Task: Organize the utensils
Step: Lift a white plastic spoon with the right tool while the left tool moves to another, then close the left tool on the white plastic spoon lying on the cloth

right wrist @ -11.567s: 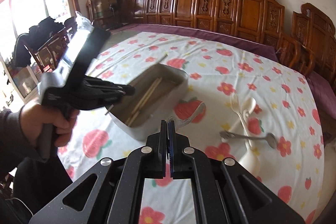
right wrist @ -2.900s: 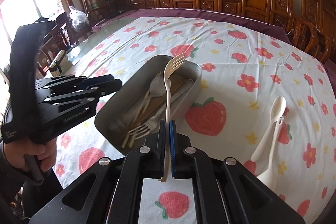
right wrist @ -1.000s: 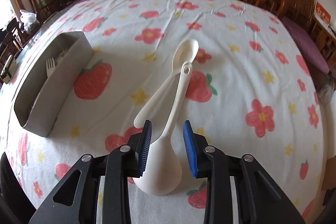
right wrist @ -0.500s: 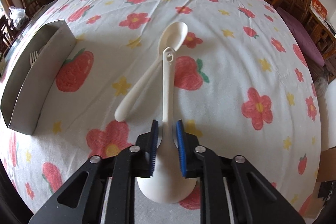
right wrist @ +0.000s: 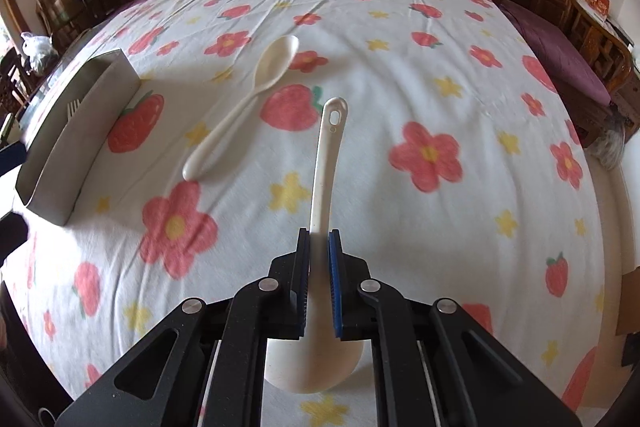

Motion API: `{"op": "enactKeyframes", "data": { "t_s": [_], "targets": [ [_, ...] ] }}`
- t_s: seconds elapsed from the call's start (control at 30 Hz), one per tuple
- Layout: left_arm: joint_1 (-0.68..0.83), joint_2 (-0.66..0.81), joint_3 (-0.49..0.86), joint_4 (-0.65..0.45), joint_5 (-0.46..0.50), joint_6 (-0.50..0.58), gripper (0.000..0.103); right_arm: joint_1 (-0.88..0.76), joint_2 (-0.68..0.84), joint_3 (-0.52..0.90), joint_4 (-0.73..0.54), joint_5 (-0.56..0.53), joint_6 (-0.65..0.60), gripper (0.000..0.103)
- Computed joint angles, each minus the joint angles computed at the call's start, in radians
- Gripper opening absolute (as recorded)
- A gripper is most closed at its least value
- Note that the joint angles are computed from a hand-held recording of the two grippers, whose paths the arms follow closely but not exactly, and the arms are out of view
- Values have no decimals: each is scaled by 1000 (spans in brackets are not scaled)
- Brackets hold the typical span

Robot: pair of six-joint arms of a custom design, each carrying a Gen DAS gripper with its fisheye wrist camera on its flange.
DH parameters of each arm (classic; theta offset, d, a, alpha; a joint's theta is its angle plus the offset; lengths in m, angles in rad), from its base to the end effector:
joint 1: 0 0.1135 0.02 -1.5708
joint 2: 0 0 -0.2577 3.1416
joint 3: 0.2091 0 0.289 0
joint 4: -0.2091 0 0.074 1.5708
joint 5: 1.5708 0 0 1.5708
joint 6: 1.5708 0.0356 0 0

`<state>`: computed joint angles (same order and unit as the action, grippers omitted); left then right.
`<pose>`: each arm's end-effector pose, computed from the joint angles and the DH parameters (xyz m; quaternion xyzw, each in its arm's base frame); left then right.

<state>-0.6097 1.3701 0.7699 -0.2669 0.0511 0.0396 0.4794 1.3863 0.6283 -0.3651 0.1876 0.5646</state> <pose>0.2504 -0.1771 0.1723 0.3077 0.8866 -0.1199 0.3239 0.2395 0.1170 0.1178 0.0621 0.9690 0.0310 0.2371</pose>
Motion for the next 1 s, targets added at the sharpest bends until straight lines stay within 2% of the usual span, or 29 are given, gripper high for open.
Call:
{"op": "enactKeyframes", "data": {
  "t_s": [0.23,0.37,0.43,0.57,0.83,1.0],
  "targets": [
    [-64,224,158,21,-38,-14,85,-22,-158,-77,-13,-18,-7,10],
    [-86,361,280,-9,-59,-20,67,-56,-204,-100,-18,-35,-30,10],
    [-93,415,330,-19,-62,-18,63,-82,-215,-114,-9,-54,-38,10],
    [-105,534,454,-69,-82,-23,50,-113,-230,-133,1,-76,-50,10],
    [-113,700,632,-140,-127,-36,43,-144,-282,-148,-8,-92,-63,11],
    [-111,730,678,-164,-126,-58,35,-144,-286,-147,-5,-102,-66,11]
  ]
}}
